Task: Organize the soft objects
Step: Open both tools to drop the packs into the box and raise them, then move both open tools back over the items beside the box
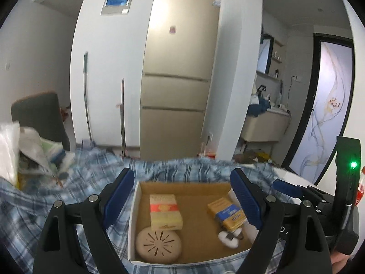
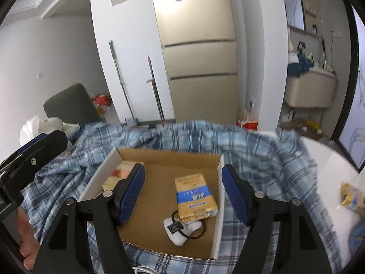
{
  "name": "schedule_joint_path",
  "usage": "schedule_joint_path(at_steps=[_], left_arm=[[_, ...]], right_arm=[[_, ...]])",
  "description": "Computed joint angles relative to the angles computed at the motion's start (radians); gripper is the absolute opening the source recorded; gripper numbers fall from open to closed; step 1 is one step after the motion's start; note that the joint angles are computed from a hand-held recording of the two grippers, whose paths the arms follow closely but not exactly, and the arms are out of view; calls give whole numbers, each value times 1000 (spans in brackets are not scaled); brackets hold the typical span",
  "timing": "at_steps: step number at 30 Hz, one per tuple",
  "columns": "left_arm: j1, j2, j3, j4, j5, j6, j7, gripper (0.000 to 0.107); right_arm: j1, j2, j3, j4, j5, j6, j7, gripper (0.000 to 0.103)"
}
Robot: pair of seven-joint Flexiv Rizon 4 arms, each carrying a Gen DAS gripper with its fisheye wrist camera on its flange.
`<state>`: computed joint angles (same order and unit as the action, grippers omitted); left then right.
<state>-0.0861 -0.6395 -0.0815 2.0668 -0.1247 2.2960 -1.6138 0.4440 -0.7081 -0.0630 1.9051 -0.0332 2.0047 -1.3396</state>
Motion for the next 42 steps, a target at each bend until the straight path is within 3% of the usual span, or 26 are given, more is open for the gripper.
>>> schedule_joint_path(at_steps=[8, 14, 21, 28, 37, 42], left_arm=[[-94, 159, 48, 164, -69, 131, 50, 88], [-139, 243, 47, 295, -110, 275, 57, 88], [-172, 285, 45, 406, -157, 417, 58, 88], [-163, 302, 36, 469, -134, 441, 26, 88], [-196, 239, 30, 516, -160, 532, 25, 88], [-177, 193, 29, 520, -116, 540, -3, 88]], right_arm=[[28, 163, -6, 146, 33, 62, -82, 69], [-32, 271, 88, 272, 38, 161, -122, 69], [-41, 352, 131, 397, 85, 264, -194, 69], [-80, 371, 175, 485, 65, 366, -233, 71], [-110, 329, 192, 556, 27, 470, -236, 78], [-131, 285, 199, 575, 7, 530, -220, 84]])
